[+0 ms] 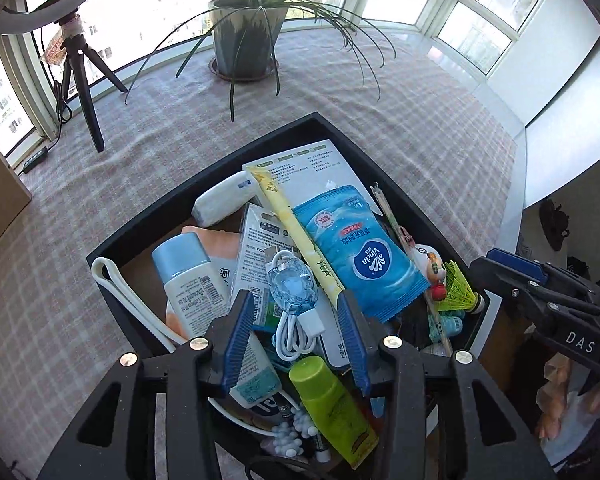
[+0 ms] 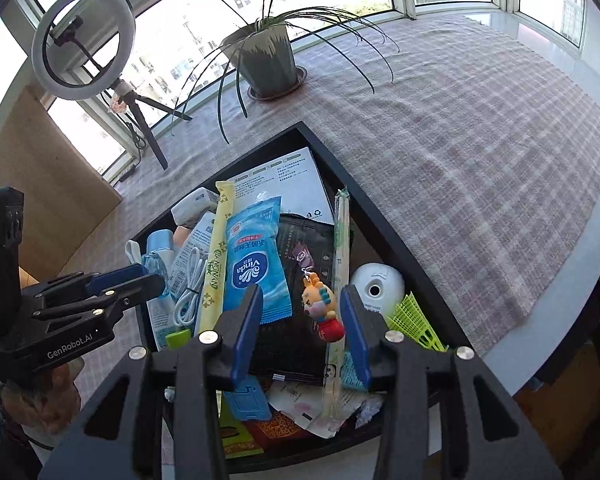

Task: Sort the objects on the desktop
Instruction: 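Carry the sanitizer bottle and keychain to the black tray and release both, then move both tools back toward the sachets and tube on the table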

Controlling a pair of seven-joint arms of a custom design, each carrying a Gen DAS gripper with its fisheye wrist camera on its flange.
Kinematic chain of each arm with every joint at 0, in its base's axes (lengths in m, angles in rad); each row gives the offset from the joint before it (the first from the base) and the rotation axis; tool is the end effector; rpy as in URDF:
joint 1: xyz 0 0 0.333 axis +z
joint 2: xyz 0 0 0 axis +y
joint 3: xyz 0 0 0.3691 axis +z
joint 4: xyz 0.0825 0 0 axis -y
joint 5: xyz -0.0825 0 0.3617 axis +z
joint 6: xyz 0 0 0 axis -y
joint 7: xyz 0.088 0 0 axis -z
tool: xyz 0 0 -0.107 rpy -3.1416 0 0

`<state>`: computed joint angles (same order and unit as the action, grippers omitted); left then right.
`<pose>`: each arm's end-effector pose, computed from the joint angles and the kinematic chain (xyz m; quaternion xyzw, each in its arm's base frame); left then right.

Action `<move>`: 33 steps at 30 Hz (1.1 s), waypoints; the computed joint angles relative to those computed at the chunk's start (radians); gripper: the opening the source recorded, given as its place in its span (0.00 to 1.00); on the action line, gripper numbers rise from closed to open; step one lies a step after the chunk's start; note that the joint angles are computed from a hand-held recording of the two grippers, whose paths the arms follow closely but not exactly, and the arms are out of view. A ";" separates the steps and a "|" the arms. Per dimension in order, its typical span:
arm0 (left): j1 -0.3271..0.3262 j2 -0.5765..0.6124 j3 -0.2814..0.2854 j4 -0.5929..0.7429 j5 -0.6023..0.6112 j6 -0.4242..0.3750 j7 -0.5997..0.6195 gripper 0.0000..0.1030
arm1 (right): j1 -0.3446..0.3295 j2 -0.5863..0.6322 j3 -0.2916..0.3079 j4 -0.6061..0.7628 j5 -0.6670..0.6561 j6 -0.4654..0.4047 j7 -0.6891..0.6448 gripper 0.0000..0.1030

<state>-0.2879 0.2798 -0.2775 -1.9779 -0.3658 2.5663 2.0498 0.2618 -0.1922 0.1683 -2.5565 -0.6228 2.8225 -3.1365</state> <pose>0.5404 -0.3200 0.4291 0.3917 -0.8937 0.2184 0.0138 0.3895 0.2132 0.4453 -0.4529 0.8486 -0.1249 0.2432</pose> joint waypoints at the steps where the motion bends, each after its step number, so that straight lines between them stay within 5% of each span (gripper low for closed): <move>1: 0.002 -0.006 0.002 -0.006 0.002 0.002 0.000 0.40 | -0.004 -0.003 0.002 0.000 -0.009 -0.001 0.007 0.46; 18: 0.108 -0.034 0.090 -0.039 0.044 0.029 -0.081 0.40 | 0.052 0.133 -0.004 0.163 -0.025 0.025 -0.054 0.46; 33: 0.321 0.001 0.206 -0.029 0.077 0.060 -0.172 0.40 | 0.199 0.462 -0.021 0.588 0.214 -0.034 -0.469 0.46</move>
<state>0.0332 0.2810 -0.0719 -2.0072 -0.2888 2.6267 1.8773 0.4609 0.2700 0.1475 -1.9688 -0.4086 2.7883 -3.6051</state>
